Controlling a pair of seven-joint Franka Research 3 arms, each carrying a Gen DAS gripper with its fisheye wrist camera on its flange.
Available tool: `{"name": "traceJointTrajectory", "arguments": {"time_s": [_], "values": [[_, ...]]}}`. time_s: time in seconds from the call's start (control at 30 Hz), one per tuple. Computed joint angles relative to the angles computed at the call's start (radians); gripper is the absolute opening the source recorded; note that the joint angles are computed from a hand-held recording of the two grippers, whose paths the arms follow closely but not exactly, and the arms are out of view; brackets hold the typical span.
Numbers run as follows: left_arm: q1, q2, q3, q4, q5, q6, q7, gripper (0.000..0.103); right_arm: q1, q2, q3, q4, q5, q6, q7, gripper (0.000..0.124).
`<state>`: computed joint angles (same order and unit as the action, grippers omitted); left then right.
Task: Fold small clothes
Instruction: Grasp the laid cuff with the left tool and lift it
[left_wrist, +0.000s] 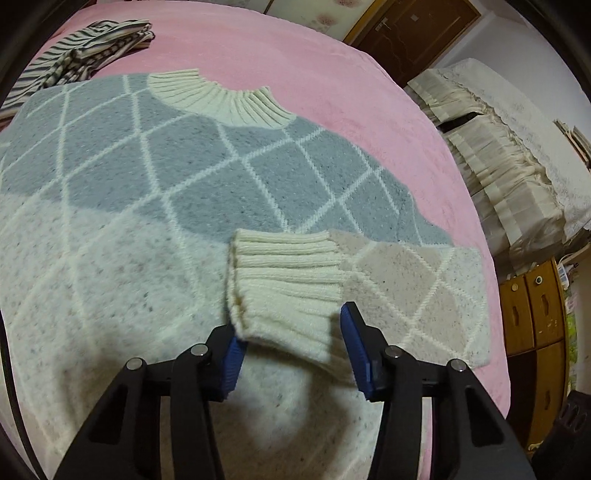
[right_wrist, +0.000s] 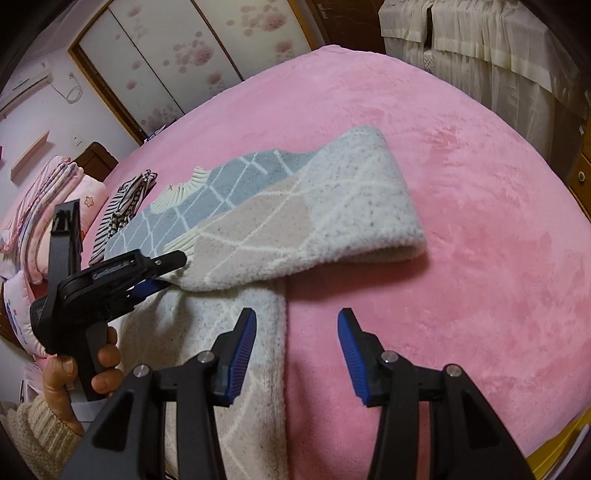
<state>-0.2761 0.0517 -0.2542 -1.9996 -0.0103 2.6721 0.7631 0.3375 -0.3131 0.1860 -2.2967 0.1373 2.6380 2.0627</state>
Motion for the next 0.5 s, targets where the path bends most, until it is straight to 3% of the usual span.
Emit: {"name": "traceJointTrajectory", "arguments": {"time_s": [0.03,0.07,0.1,0.2,0.5], "values": [[0.000,0.004,0.000,0.005,0.006,-0.004,0.000,0.039,-0.001,-0.002,0.002,-0.002,-0.004,-0.002,0.001,0.046],[-0.001,0.013,0.000,0.021,0.013,-0.019,0.002,0.021,-0.002,-0.001,0.003,-0.003,-0.008,-0.005,0.003,0.046],[-0.001,0.023,-0.001,0.039,0.010,-0.039,0.015,0.010,-0.002,-0.002,0.005,-0.004,-0.011,-0.008,0.004,0.046],[-0.008,0.033,0.002,0.088,0.069,-0.095,-0.003,0.008,-0.003,-0.007,0.005,-0.010,-0.015,-0.017,0.012,0.046],[-0.007,-0.030,0.020,0.188,0.319,-0.099,-0.026,0.008,-0.022,-0.031,0.013,-0.016,-0.043,-0.026,0.049,0.046]]}}
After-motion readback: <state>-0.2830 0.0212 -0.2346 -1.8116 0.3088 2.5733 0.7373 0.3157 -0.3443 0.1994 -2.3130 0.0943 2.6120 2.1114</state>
